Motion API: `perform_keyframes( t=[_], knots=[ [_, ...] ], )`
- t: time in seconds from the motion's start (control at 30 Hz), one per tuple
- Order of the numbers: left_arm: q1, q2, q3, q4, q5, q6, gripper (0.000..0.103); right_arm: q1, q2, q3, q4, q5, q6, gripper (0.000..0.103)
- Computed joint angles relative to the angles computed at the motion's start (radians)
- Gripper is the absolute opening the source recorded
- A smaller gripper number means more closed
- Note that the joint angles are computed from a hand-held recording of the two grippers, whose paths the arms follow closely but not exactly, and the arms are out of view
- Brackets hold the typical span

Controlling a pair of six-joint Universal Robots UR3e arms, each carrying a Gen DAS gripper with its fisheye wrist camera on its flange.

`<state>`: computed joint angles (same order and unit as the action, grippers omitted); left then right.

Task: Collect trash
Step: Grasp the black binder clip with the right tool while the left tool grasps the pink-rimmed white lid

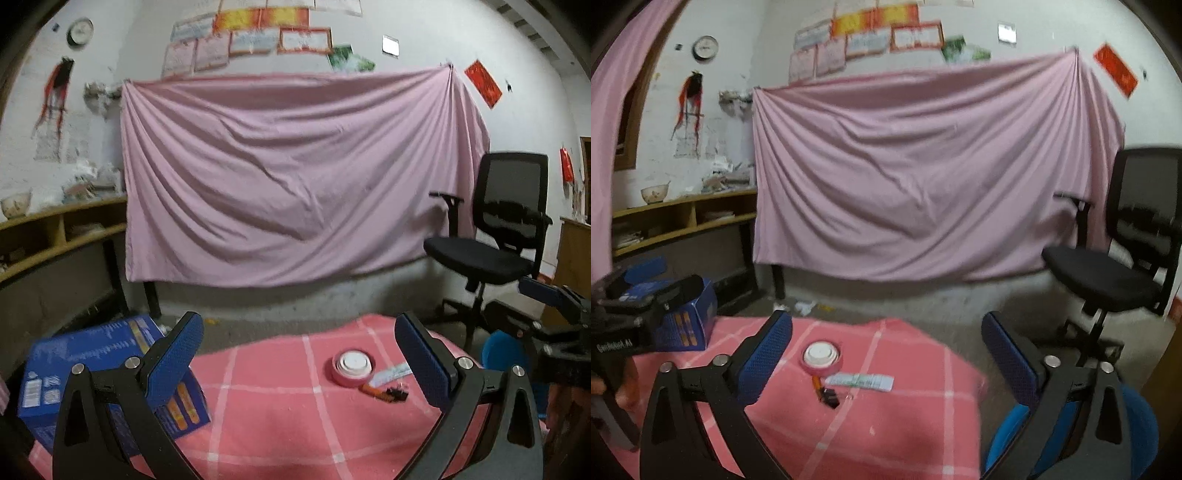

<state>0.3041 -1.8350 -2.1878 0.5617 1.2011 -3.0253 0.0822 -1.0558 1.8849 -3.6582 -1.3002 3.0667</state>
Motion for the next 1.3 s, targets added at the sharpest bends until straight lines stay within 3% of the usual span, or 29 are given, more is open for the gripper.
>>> perform_keyframes(
  t=[0.07,0.13,0.3,0.37,0.53,0.77,0.93,1.1,1.23,1.3],
  knots=[
    [-0.005,-0.008,0.048,-0.101,-0.011,0.011,0.101,-0.003,-0.003,-0.039,0.122,0.006,0.002,0.088],
    [-0.018,-0.021,0.12,-0.244,-0.008,0.036,0.097,0.004,0.006,-0.084,0.232,-0.009,-0.009,0.087],
    [-0.046,-0.085,0.313,-0.562,0.002,0.088,0.069,0.013,0.035,-0.203,0.512,0.012,-0.034,0.068],
    [-0.05,-0.112,0.362,-0.63,-0.001,0.099,0.055,0.023,0.061,-0.277,0.653,0.027,-0.055,0.063],
    [-0.063,-0.182,0.493,-0.792,-0.006,0.123,0.037,0.039,0.138,-0.442,0.905,0.066,-0.114,0.051],
    [-0.04,-0.246,0.623,-0.98,-0.075,0.119,0.037,0.066,0.203,-0.594,1.1,0.077,-0.19,0.037],
    [-0.036,-0.261,0.692,-1.084,-0.112,0.138,0.037,0.051,0.197,-0.597,1.13,0.106,-0.203,0.015],
    [-0.071,-0.305,0.785,-1.156,-0.111,0.192,0.038,0.017,0.162,-0.545,1.097,0.112,-0.206,0.014],
    [-0.122,-0.363,0.871,-1.177,-0.054,0.199,0.054,0.007,0.159,-0.539,1.077,0.106,-0.191,0.014],
    [-0.141,-0.393,0.916,-1.189,-0.041,0.198,0.054,-0.004,0.148,-0.519,1.057,0.111,-0.183,0.014]
  ],
)
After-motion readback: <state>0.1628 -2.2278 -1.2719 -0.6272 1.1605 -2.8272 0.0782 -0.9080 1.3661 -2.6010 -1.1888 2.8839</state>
